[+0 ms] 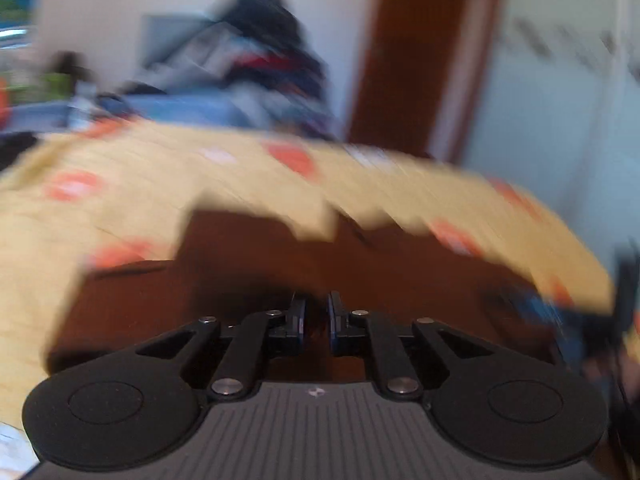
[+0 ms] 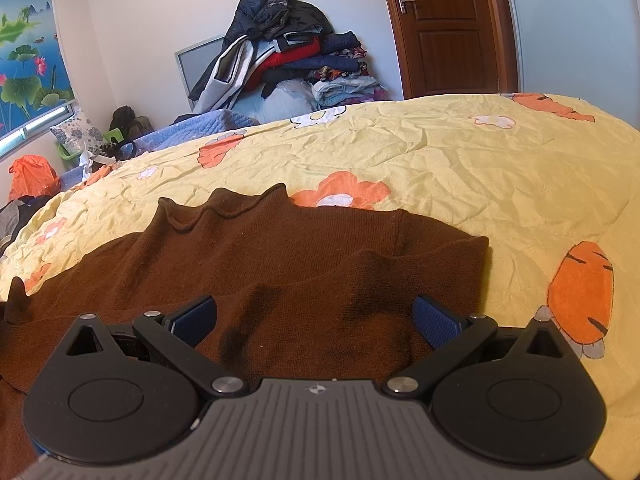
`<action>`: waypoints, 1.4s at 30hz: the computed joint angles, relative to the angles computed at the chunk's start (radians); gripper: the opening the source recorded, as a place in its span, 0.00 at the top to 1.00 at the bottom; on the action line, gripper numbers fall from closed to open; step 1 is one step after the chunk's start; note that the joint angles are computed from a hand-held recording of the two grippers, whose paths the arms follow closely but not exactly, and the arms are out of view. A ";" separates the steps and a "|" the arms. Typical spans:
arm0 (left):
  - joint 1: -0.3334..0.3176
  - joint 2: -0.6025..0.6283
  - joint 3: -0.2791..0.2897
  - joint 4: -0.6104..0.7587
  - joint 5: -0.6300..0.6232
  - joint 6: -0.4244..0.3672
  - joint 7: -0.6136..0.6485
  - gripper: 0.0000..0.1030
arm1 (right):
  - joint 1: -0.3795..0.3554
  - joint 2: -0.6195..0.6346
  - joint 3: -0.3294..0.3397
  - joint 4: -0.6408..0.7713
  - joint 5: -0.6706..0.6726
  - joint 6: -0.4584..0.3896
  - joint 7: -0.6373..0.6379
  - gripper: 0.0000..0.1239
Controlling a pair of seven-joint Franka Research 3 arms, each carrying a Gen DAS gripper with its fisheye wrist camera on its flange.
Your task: Fold small clothes
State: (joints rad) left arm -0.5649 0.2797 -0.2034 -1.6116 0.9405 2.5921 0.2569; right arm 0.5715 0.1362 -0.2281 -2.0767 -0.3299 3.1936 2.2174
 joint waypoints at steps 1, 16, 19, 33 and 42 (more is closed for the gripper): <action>-0.022 0.019 0.000 0.010 -0.016 -0.011 0.036 0.90 | -0.002 0.000 0.003 -0.001 0.003 0.001 -0.002 0.17; 0.016 -0.164 -0.053 -0.311 0.410 -0.119 -0.846 0.08 | -0.202 -0.027 0.312 0.046 0.537 -0.060 -0.403 0.17; 0.030 -0.162 -0.074 -0.306 0.409 -0.135 -0.830 0.08 | -0.290 0.019 0.470 0.191 0.782 -0.196 -0.665 0.17; 0.045 -0.165 -0.082 -0.320 0.433 -0.124 -0.897 0.05 | 0.045 0.208 0.196 0.528 -0.069 -0.622 -0.512 0.17; 0.069 -0.178 -0.085 -0.342 0.469 -0.078 -0.964 0.04 | -0.217 -0.052 0.308 0.168 0.576 -0.455 -0.589 0.17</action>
State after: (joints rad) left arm -0.4962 0.1016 -0.2883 -1.9534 1.4096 2.5138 -0.7071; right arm 0.3543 0.0843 0.0802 -1.9086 0.2458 2.7384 1.6282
